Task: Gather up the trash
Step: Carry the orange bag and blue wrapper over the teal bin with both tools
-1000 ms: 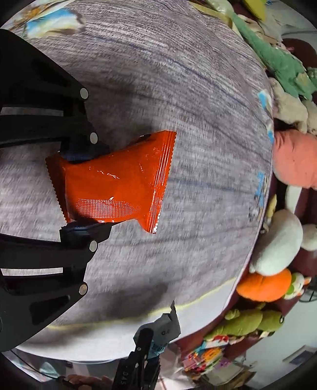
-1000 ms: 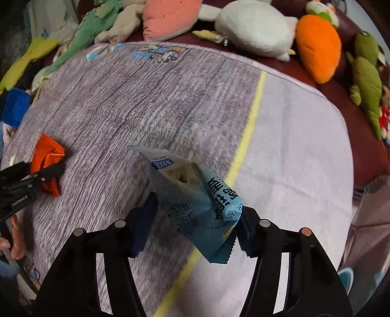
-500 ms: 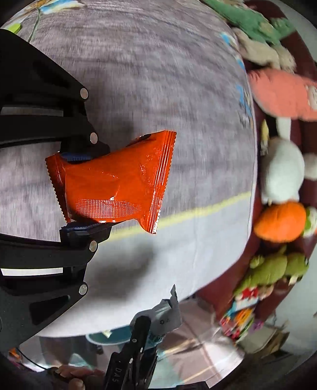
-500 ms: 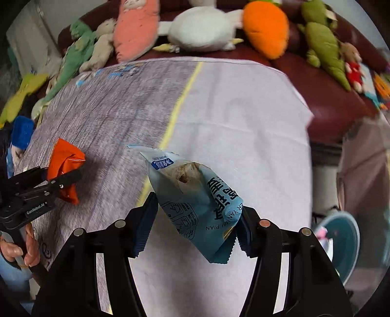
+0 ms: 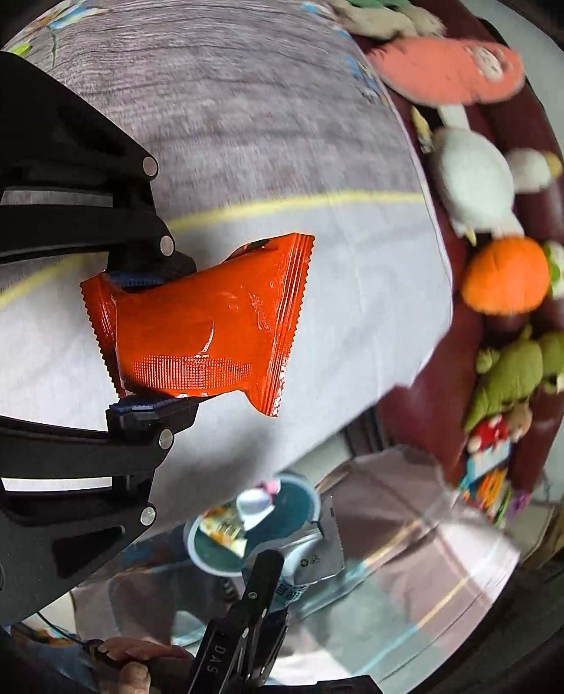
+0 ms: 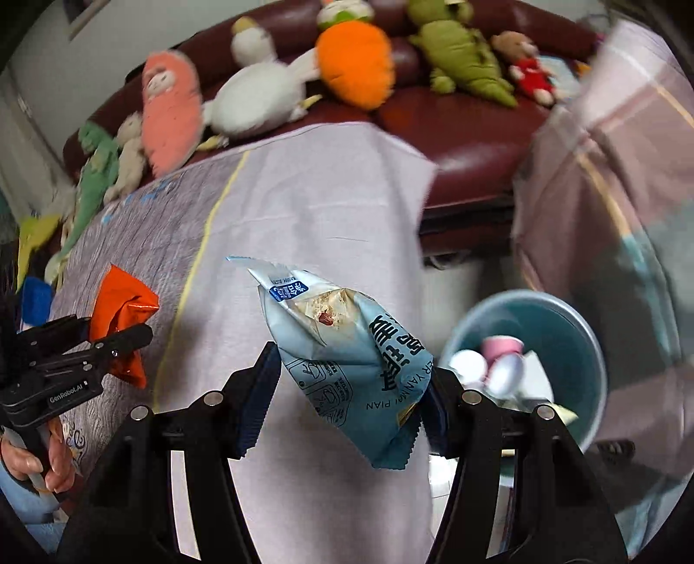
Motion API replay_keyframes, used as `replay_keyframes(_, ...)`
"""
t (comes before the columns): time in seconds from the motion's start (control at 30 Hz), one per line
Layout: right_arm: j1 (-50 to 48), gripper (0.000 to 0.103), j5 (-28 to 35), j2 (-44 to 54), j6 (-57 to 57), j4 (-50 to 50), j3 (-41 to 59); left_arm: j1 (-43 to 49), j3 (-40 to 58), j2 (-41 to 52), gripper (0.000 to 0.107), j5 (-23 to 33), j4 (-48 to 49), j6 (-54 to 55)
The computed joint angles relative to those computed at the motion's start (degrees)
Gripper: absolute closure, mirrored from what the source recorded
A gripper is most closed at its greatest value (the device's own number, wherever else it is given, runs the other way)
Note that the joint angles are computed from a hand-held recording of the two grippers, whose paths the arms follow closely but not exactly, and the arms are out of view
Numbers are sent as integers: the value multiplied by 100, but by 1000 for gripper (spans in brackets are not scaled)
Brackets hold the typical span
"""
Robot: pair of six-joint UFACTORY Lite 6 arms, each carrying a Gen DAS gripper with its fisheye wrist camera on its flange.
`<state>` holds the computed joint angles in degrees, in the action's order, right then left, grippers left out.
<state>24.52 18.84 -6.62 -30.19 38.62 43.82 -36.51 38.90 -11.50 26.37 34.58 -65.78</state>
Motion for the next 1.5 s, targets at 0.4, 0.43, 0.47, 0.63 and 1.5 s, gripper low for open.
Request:
replay_keyframes(0.4,-3026,46,1356,-1043,-3093,1723,-1032,-1419,2719,2681,68,349,60,-429)
replay_keyframes(0.43,-3267,46,1483,-1063,-3237,1735,-1034,-1460,2861,2797,68,353,11,-367)
replay_keyframes(0.47,-3500,46,1603,-1061,-3364,1734,-1014,-1518,3074,2978,68,370,-32,-318)
replay_keyframes(0.63,-4506,46,2025,-834,-3943,1748,-831,-1671,4069,3790,68,412,-359,57)
replay_keyframes(1.5,-4215,33,1039,1405,-3950,2190,375,-1140,6211,6007,55,61,-2178,2079)
